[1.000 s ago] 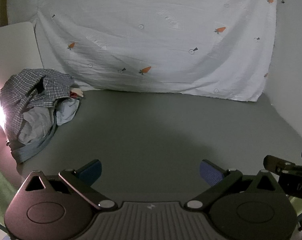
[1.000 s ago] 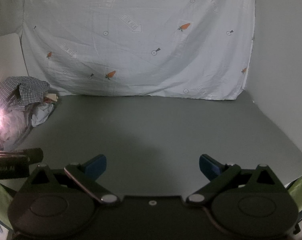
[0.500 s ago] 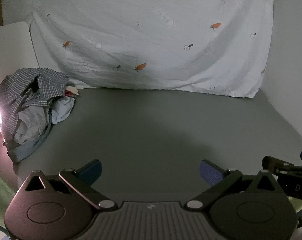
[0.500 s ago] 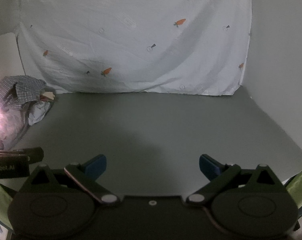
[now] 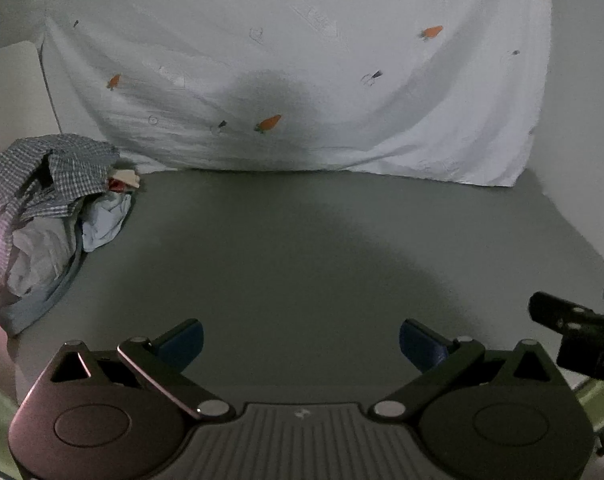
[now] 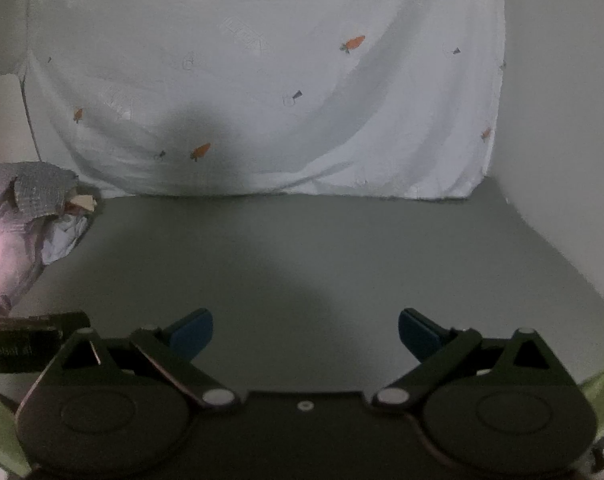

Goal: Fold clothes
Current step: 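Reach both grippers to the clothes pile and grasp the checked shirt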

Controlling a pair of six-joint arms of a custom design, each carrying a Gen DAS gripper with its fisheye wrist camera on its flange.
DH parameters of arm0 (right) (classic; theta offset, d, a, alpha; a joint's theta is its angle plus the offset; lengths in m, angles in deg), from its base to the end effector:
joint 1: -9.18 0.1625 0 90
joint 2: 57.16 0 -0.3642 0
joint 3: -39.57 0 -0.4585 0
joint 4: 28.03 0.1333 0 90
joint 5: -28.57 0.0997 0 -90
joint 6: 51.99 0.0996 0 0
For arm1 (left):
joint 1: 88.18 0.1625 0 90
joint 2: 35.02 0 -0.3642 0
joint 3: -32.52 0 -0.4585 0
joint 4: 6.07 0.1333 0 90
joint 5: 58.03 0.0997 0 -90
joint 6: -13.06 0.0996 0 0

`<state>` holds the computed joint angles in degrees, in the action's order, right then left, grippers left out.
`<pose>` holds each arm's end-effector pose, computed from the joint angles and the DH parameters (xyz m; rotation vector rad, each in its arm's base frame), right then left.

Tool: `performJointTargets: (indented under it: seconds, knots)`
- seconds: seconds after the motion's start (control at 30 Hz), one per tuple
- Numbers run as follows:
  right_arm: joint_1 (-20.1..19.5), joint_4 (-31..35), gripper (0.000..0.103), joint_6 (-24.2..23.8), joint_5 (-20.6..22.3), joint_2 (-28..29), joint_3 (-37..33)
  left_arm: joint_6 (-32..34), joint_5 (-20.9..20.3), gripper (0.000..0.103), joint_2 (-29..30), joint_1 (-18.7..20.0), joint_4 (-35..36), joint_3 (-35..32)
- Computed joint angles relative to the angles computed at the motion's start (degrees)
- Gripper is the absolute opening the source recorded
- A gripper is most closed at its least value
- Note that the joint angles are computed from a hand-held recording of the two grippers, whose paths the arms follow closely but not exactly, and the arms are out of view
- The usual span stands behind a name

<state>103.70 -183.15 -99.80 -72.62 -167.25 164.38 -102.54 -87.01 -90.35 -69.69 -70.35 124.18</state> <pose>0.1496 -0.4468 0.4026 0.9857 -2.2641 0.9898 -0.4808 -0.3932 0.0797 -0.0868 1.9648 -1.1594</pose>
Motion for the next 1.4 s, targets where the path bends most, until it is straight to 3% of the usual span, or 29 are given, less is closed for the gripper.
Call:
performJointTargets:
  seconds: [0.17, 0.37, 0.53, 0.67, 0.87, 1.07, 1.17, 1.23, 1.4]
  knots:
    - [-1.2, -13.8, 0.1, -14.8, 6.7, 7.5, -0.5, 7.6, 0.4, 0.103, 0.6, 4.8, -7.3, -1.8]
    - [-1.0, -8.9, 0.096, -14.1, 7.8, 17.9, -9.7, 12.3, -1.0, 0.102, 1.0, 10.6, -11.5, -5.1]
    - [-1.6, -8.4, 0.088, -16.9, 8.0, 26.6, -15.9, 3.7, -2.8, 0.098, 0.9, 13.0, -1.3, -8.3]
    - [-0.8, -8.3, 0.087, -18.7, 7.4, 31.1, -18.8, 0.3, -4.4, 0.083, -3.0, 13.8, 0.8, -6.0]
    - [2.4, -10.5, 0.078, -21.2, 5.9, 37.0, -20.1, -13.1, -3.6, 0.08, -9.5, 15.3, 14.5, -3.6]
    - [8.7, -16.3, 0.063, -20.2, 2.5, 44.1, -19.8, -22.5, 0.7, 0.08, -19.9, 17.8, 27.8, 0.6]
    - [11.6, -19.7, 0.044, -20.4, 3.7, 48.7, -20.1, -31.9, 4.2, 0.08, -26.0, 18.8, 35.8, 3.3]
    - [14.1, -21.5, 0.023, -22.6, 3.7, 53.5, -21.6, -35.4, 6.8, 0.08, -30.7, 20.1, 39.2, 5.2]
    - [19.6, -24.0, 0.021, -24.3, 3.9, 65.8, -28.4, -39.0, 17.7, 0.082, -40.5, 24.6, 46.0, 8.5]
